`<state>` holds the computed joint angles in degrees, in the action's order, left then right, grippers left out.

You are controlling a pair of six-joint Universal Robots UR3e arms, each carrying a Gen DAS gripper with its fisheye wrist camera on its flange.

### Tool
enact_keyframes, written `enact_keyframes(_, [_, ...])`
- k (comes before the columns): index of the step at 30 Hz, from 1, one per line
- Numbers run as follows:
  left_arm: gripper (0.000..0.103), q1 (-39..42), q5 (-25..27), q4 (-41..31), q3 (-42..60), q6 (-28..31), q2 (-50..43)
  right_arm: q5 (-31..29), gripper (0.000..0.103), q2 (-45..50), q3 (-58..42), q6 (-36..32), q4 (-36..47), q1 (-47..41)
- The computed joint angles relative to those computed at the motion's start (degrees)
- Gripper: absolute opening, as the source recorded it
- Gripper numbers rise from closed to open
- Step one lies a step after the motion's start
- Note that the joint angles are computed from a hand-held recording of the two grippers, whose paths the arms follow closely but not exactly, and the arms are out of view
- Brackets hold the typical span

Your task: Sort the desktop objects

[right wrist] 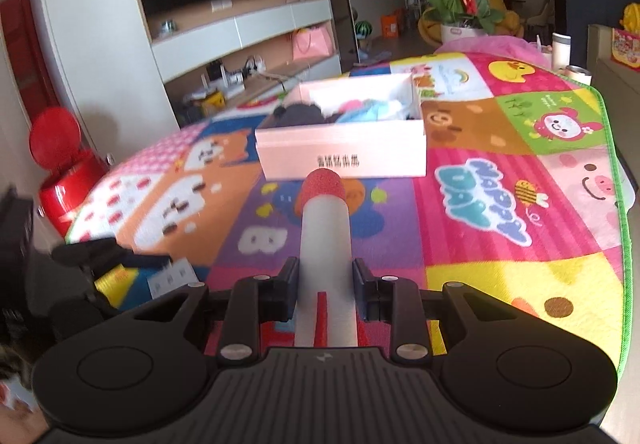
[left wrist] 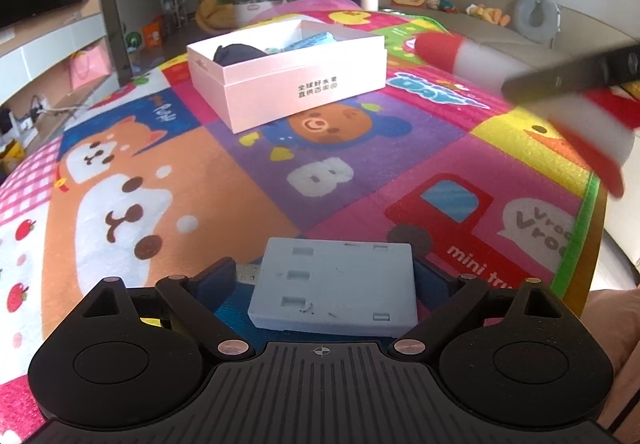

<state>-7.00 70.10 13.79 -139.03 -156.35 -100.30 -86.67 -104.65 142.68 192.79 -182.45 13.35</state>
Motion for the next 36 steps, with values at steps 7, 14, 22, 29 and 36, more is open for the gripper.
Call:
enact_keyframes(7, [0.096,-1.19,-0.69,-2.61,10.12,-3.01,0.0,5.16,0.027,-8.17,0.87,-1.46,0.4,-7.12])
enact_keyframes(14, [0.096,-8.43,6.71,-2.46,48.33,-13.07,-22.09,8.19,0.027,-2.95,-7.13,-4.36,-0.98,-12.91])
enact_keyframes(22, [0.103,-6.46,4.77,-6.59,58.09,-20.02,-30.28,5.12,0.027,9.88,-21.14,-4.34,1.74,-13.72])
enact_keyframes(29, [0.103,2.76,-3.69,6.59,28.53,-20.92,-22.17,2.74,0.027,30.26,-50.06,-5.98,16.57,-8.35])
enact_keyframes(36, [0.103,9.34,-13.04,10.98,22.57,-24.05,-23.5,0.45,0.027,56.94,-92.06,0.48,40.49,-4.57])
